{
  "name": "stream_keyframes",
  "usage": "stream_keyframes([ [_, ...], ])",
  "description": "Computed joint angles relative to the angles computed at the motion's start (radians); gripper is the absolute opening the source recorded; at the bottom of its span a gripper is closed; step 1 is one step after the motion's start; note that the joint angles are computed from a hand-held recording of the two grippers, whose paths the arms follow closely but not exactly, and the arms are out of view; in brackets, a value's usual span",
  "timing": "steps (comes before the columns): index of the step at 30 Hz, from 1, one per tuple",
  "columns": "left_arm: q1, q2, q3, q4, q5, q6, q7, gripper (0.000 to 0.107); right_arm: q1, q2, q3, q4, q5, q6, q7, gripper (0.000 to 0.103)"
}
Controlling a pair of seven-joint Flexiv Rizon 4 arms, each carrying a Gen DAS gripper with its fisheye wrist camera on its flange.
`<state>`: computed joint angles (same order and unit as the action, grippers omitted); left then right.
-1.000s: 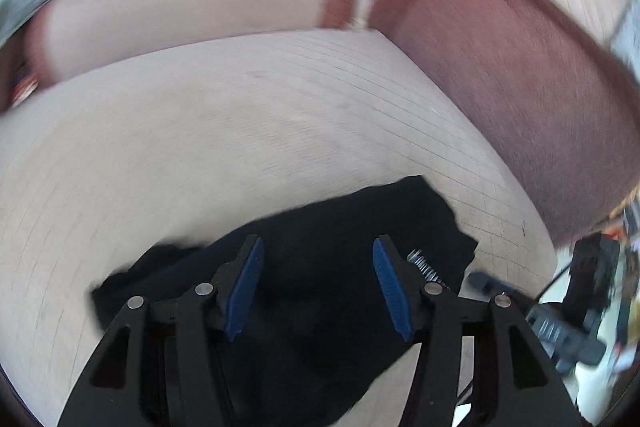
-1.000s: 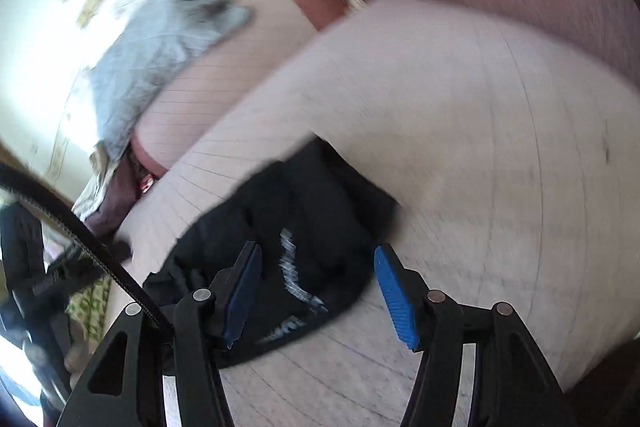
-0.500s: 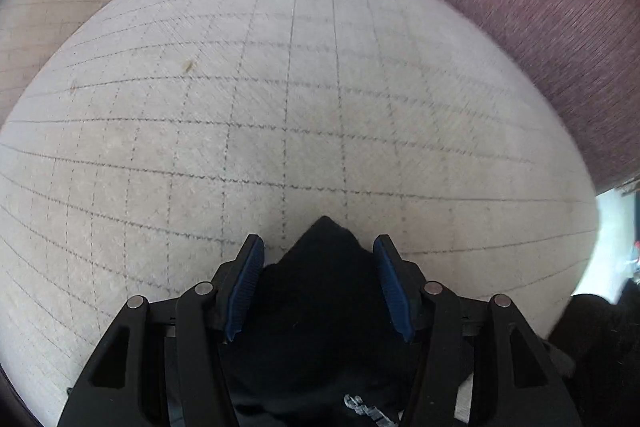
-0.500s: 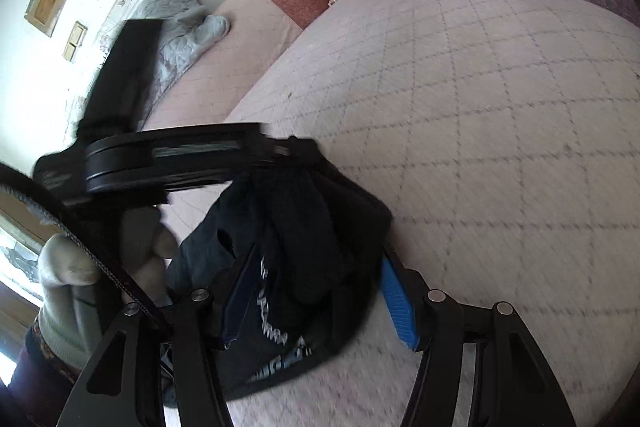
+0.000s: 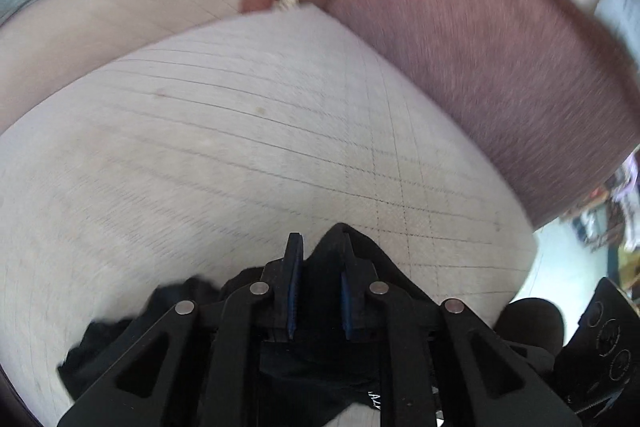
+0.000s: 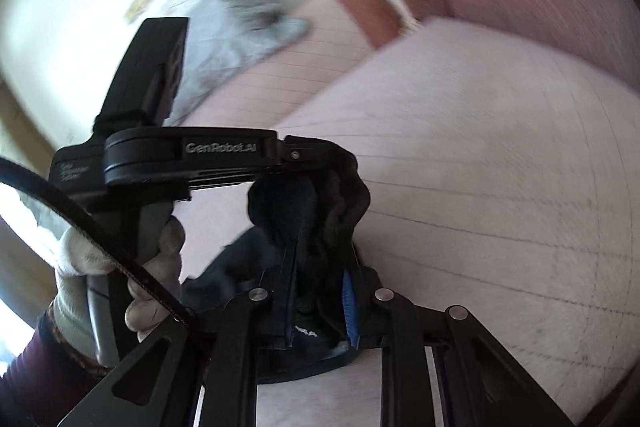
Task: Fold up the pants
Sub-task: 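Lower the folded sweatpants onto the bed and open both grippers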
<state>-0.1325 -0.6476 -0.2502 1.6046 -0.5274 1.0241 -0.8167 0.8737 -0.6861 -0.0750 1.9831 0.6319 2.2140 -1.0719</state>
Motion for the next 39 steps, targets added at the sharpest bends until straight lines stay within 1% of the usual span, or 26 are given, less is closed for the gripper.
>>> stream_keyframes([
  [2, 0.071, 0.061, -0.046, 0.091, -0.094, 0.044, 0.056, 0.016, 0.026, 0.014, -0.015, -0.019, -0.023, -0.026, -0.03, 0.02],
  [4, 0.139, 0.109, -0.084, 0.173, -0.22, 0.084, 0.125, 0.016, 0.068, 0.024, -0.048, -0.053, -0.051, -0.076, -0.072, 0.02],
  [6, 0.181, 0.141, -0.097, 0.233, -0.338, 0.111, 0.184, 0.015, 0.101, 0.021, -0.075, -0.094, -0.097, -0.135, -0.098, 0.02],
  [8, 0.212, 0.16, -0.1, 0.281, -0.459, 0.128, 0.241, 0.015, 0.129, 0.006, -0.103, -0.131, -0.144, -0.189, -0.095, 0.02],
  [11, 0.252, 0.174, -0.088, 0.326, -0.617, 0.105, 0.31, 0.015, 0.17, -0.037, -0.147, -0.201, -0.224, -0.284, -0.073, 0.02],
  [14, 0.273, 0.164, -0.052, 0.344, -0.714, 0.066, 0.343, 0.015, 0.173, -0.083, -0.152, -0.27, -0.307, -0.367, -0.037, 0.02],
  [17, 0.264, 0.133, -0.016, 0.345, -0.781, 0.058, 0.357, 0.015, 0.153, -0.132, -0.135, -0.336, -0.388, -0.438, 0.0, 0.02],
  [20, 0.249, 0.102, 0.022, 0.338, -0.821, 0.041, 0.345, 0.015, 0.117, -0.166, -0.109, -0.388, -0.456, -0.488, 0.031, 0.02],
  [23, 0.239, 0.076, 0.049, 0.323, -0.843, 0.019, 0.332, 0.015, 0.083, -0.191, -0.081, -0.416, -0.513, -0.506, 0.054, 0.021],
  [25, 0.239, 0.063, 0.058, 0.316, -0.851, 0.003, 0.32, 0.015, 0.068, -0.204, -0.068, -0.422, -0.549, -0.501, 0.063, 0.023],
  [28, 0.238, 0.051, 0.069, 0.312, -0.85, -0.005, 0.287, 0.022, 0.084, -0.201, -0.079, -0.396, -0.595, -0.472, 0.078, 0.032],
  [29, 0.24, 0.05, 0.071, 0.312, -0.852, -0.009, 0.274, 0.026, 0.109, -0.196, -0.103, -0.385, -0.605, -0.466, 0.088, 0.039],
  [30, 0.244, 0.048, 0.073, 0.311, -0.851, -0.018, 0.261, 0.026, 0.117, -0.2, -0.109, -0.378, -0.622, -0.439, 0.087, 0.048],
  [31, 0.248, 0.048, 0.075, 0.311, -0.846, -0.028, 0.25, 0.026, 0.112, -0.196, -0.097, -0.368, -0.644, -0.421, 0.085, 0.052],
  [32, 0.251, 0.052, 0.078, 0.313, -0.847, -0.03, 0.242, 0.026, 0.112, -0.195, -0.092, -0.363, -0.664, -0.412, 0.085, 0.061],
  [33, 0.247, 0.058, 0.082, 0.317, -0.861, -0.006, 0.245, 0.026, 0.139, -0.194, -0.12, -0.348, -0.675, -0.401, 0.082, 0.065],
  [34, 0.247, 0.065, 0.085, 0.318, -0.87, 0.005, 0.249, 0.026, 0.153, -0.191, -0.134, -0.335, -0.683, -0.396, 0.078, 0.065],
  [36, 0.26, 0.086, 0.091, 0.326, -0.9, 0.001, 0.249, 0.026, 0.155, -0.179, -0.131, -0.307, -0.689, -0.38, 0.075, 0.065],
  [39, 0.249, 0.12, 0.111, 0.341, -0.924, 0.035, 0.242, 0.026, 0.053, -0.148, -0.012, -0.266, -0.714, -0.34, 0.064, 0.065],
])
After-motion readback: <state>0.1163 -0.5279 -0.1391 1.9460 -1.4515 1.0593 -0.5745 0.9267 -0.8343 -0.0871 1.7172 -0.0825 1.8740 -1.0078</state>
